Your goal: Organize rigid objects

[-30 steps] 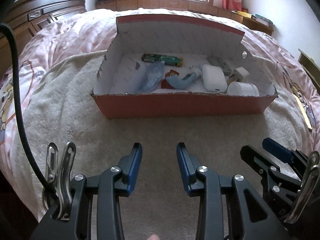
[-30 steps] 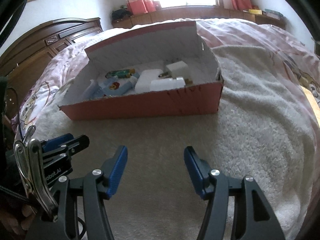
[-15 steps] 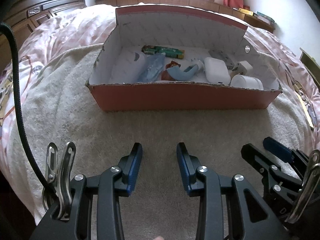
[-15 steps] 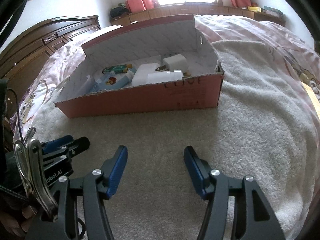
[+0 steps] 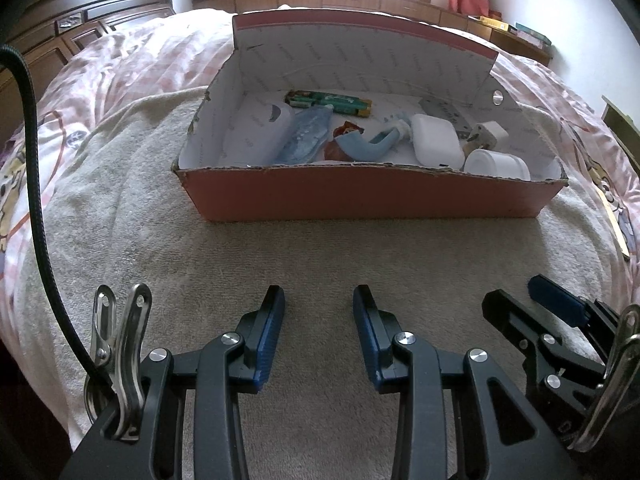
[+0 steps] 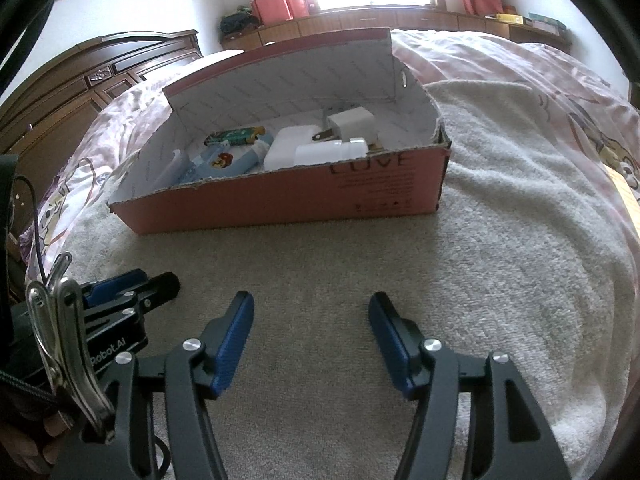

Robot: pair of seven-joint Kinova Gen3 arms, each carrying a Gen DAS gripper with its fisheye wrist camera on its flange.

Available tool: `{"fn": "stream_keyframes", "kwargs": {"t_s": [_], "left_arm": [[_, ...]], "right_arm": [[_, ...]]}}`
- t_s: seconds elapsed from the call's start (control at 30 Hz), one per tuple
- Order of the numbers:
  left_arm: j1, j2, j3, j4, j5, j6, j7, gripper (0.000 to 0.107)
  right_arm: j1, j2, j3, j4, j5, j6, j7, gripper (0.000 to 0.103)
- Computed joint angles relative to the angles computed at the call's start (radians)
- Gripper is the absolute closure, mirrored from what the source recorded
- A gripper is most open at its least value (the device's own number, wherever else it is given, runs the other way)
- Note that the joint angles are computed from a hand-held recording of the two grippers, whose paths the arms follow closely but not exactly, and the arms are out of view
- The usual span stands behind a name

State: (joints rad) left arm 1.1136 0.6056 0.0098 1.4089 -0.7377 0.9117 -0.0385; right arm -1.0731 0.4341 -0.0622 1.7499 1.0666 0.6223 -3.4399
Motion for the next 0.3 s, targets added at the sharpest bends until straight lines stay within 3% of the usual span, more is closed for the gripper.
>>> {"fn": "stream_keyframes", "kwargs": {"t_s": [0.3], "left_arm": [[-0.005, 0.0, 0.003, -0.001, 0.008, 0.0, -0.004, 0.071]], "right_arm": [[0.0, 0.0, -0.001, -0.001, -0.001, 0.001, 0.0, 0.039]]}}
